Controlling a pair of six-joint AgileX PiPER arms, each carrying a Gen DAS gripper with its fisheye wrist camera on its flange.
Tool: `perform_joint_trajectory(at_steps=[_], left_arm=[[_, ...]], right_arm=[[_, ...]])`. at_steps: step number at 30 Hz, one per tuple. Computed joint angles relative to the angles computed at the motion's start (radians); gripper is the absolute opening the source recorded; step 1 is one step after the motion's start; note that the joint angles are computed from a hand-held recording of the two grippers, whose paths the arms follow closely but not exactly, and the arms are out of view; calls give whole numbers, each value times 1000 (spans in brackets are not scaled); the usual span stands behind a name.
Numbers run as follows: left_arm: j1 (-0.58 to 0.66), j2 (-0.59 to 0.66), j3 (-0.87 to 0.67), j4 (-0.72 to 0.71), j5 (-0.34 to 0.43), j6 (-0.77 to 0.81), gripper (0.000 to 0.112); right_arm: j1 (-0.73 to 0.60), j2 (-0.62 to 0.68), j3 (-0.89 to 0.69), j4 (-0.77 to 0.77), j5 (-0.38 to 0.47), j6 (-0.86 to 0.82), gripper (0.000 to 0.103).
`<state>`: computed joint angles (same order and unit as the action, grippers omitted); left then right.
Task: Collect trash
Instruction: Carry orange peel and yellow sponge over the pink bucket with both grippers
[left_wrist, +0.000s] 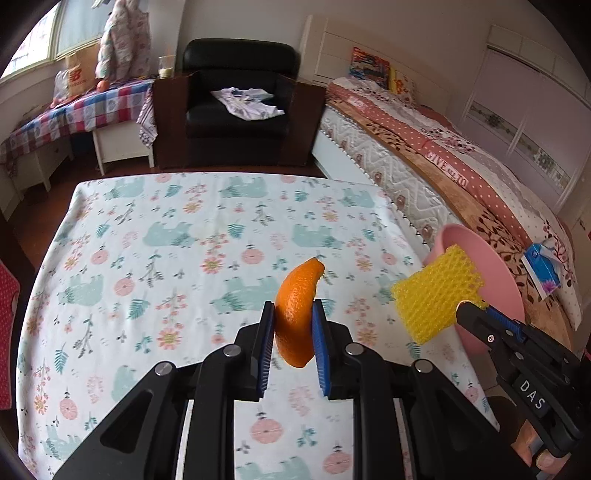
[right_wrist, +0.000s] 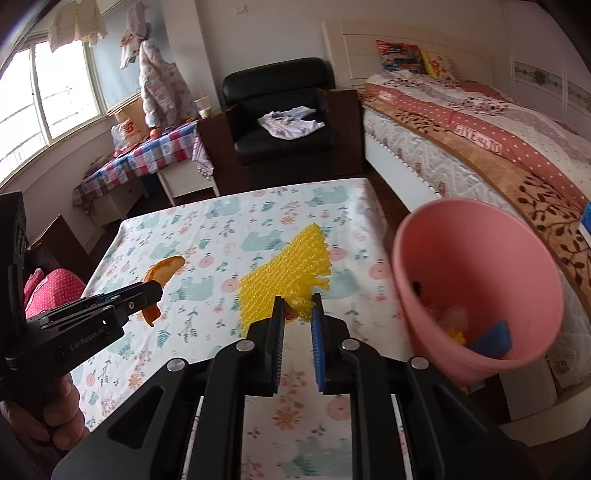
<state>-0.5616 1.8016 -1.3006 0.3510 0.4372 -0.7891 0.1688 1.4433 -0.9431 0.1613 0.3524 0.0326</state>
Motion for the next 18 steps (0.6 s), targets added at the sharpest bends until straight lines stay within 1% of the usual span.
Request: perform_joint_trajectory(at_steps=[7, 18], left_arm=[[-90, 77, -142, 25, 66, -12, 19], [-191, 208, -363, 9, 155, 41, 19]], right_arm=[[-115, -55, 51, 72, -6, -86, 14], [-286, -103, 97, 141, -14, -196, 14]])
